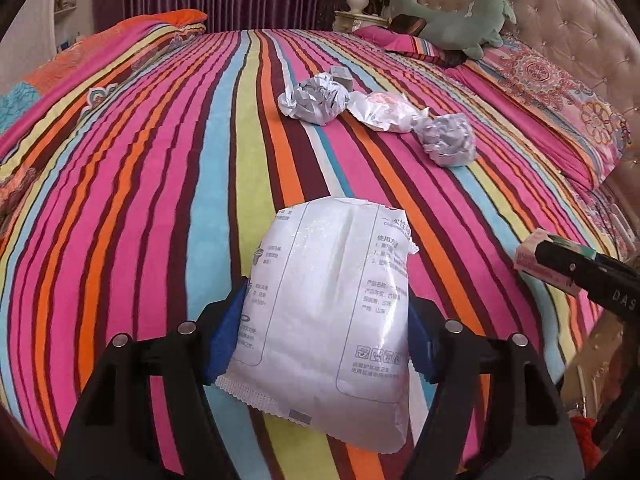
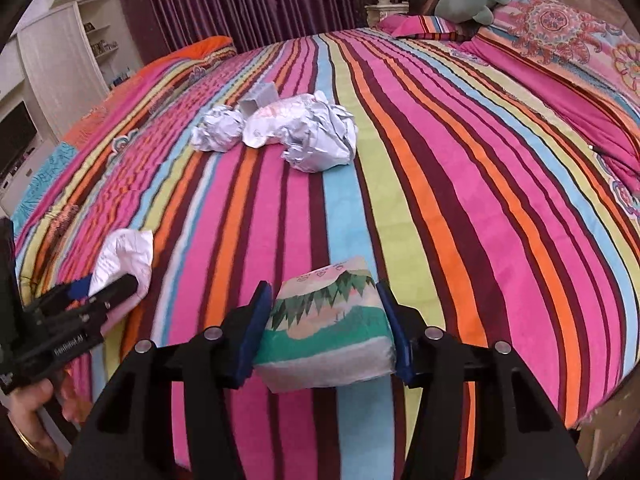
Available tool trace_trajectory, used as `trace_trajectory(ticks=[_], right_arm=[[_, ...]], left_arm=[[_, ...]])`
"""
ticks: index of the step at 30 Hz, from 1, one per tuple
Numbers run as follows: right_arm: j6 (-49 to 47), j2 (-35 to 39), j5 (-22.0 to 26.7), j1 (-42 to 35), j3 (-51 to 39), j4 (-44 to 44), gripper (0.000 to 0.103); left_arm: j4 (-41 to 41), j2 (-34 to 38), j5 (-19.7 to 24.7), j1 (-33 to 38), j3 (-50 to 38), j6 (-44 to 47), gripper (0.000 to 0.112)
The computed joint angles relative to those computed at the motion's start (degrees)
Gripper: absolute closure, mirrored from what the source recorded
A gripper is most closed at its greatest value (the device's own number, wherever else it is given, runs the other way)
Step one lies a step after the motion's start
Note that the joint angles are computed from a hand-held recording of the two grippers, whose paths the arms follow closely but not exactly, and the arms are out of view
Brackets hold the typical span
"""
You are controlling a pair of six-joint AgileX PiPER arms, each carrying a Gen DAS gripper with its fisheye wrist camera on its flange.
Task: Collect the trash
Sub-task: 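Carry the wet-wipe pack with left tool while right tool carries tissue pack to basket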
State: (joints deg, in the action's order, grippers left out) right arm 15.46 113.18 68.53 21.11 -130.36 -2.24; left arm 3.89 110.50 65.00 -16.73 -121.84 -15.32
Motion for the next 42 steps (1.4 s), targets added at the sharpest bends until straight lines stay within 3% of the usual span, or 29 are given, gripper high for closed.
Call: trace_trajectory(ticks=[15,28,34,38,42], right_arm=[[4.5,-21.0,-10.1,6.4,26.8,-1.0,0.052],[12.1,-33.4,-11.7,17.7,41.2,-8.1,0.052],[17.0,-36.8,-10.4,22.4,46.1,-10.5,0.052],[18.9,-37.5,-10.6,21.5,50.7,-6.3,0.052],[19.3,-37.4,-11.7,19.4,56.0,-0.3,0.052]], left_arm=[[4.0,-23.0,-4.4,-5.8,25.9,-7.0,0.044],[8.4,-39.7,-2.6,-16.9,45.4,-15.8,0.044],[8.5,-43.4,-1.2,-21.5,52.2,-21.5,0.044],[6.9,-42.4,-0.4,-23.7,54.1,-22.1,0.044],[-0.3,-39.6,-0.7,-22.2,55.6,-18.2,0.044]])
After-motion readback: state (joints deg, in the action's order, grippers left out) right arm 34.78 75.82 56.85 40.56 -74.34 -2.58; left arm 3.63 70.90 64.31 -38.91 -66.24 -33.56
